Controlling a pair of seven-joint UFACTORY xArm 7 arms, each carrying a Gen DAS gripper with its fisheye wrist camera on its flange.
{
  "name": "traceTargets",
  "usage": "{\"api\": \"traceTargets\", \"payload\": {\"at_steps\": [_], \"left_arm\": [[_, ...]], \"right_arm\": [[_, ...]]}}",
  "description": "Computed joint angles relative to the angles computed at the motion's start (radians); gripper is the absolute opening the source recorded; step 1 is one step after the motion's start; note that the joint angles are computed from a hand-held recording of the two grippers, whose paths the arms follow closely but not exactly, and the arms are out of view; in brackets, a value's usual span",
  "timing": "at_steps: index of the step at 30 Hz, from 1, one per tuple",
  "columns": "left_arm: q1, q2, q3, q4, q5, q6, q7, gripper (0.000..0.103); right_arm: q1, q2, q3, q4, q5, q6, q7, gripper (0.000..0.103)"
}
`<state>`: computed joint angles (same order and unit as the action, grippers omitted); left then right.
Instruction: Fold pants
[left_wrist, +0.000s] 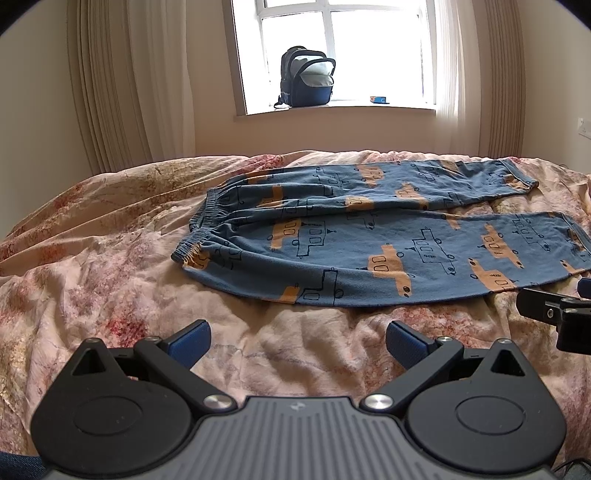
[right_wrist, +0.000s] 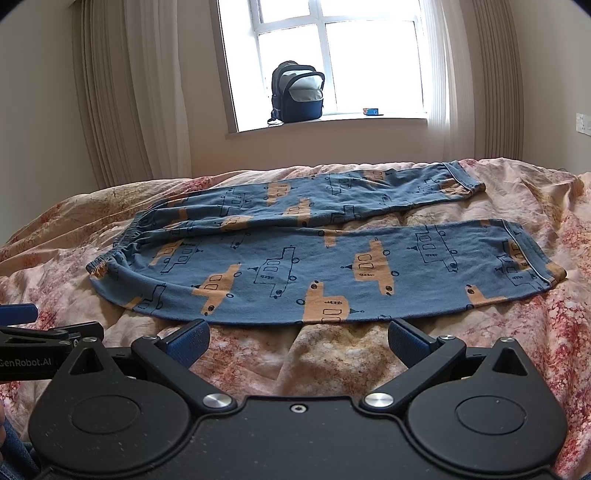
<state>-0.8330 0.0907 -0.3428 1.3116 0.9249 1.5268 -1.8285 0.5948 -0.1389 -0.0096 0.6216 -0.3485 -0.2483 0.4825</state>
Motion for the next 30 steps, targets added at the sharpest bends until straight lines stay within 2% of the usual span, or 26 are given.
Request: {"api": "traceTargets", "payload": {"at_steps": [30], "left_arm": [[0.005, -0.004, 0.0, -0.003, -0.007, -0.009, 0.004, 0.103]], "right_arm": [[0.012, 0.006, -0.02, 0.007, -0.04, -0.001, 0.031, 0.103]]}}
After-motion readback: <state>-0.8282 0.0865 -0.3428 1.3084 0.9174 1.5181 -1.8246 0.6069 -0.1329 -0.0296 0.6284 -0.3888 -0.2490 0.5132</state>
